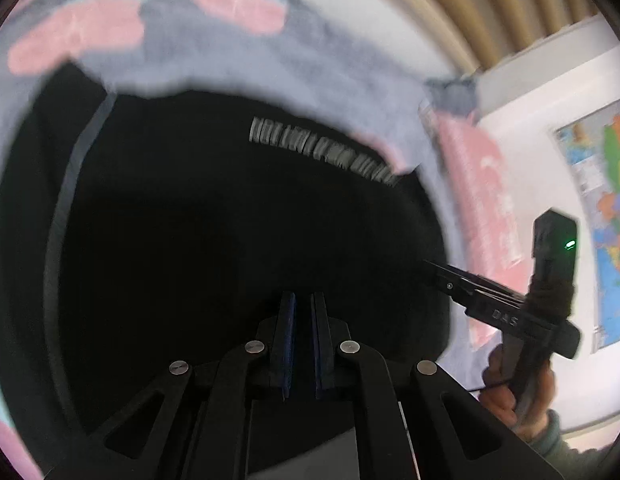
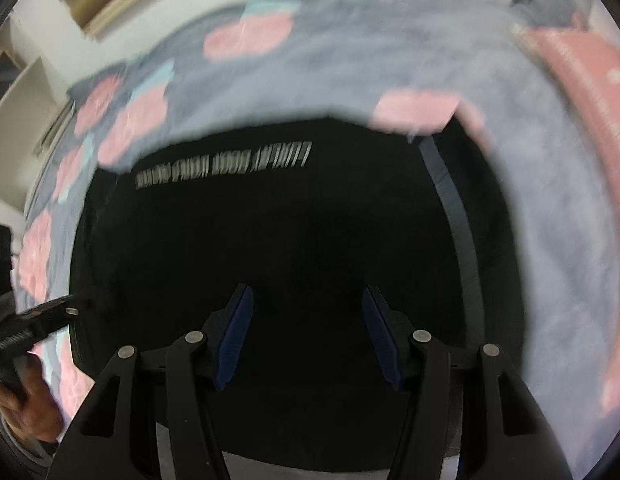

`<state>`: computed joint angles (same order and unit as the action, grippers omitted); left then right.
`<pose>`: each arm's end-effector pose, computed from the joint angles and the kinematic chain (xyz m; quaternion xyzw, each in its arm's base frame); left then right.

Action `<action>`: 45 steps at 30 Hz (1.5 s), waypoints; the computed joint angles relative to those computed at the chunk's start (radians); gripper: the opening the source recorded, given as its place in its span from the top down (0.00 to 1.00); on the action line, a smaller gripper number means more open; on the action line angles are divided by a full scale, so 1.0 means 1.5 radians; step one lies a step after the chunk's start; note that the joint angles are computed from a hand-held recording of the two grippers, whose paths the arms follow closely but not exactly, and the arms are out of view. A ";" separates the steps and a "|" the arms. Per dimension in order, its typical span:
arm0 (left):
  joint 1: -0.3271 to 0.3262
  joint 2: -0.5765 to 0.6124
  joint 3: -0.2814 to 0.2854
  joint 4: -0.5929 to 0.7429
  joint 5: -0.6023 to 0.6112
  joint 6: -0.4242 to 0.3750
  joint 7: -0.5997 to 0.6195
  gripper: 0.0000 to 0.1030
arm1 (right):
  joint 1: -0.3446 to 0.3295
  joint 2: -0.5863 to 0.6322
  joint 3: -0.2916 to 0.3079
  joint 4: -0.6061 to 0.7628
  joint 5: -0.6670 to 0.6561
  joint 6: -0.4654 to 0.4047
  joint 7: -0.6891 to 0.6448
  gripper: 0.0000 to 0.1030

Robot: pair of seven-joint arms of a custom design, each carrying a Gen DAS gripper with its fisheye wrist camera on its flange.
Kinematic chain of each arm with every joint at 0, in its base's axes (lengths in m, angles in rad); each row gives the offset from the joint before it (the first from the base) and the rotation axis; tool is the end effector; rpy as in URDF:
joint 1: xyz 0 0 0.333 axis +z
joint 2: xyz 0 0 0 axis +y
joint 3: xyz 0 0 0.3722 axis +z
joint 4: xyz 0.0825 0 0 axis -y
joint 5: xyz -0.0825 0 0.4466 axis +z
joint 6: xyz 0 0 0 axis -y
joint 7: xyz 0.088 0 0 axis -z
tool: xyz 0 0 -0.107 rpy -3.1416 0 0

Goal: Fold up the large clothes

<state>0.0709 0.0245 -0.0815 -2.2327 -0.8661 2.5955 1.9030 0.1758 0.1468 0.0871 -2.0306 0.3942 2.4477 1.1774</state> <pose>0.6036 0.0087 0.4068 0.7744 -0.5485 0.3132 0.0377 0.6410 0.1710 0.4231 -0.8120 0.5484 0.0003 0.2000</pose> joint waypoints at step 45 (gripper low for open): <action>-0.025 -0.036 -0.018 -0.121 0.320 0.167 -0.211 0.34 | 0.008 -0.027 -0.001 -0.112 -0.040 0.087 0.003 0.33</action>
<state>0.0332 -0.0298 -0.1090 -2.4144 -0.3866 2.8457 1.5870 0.1874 0.1068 0.0855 -2.1993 0.3344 2.5786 1.1814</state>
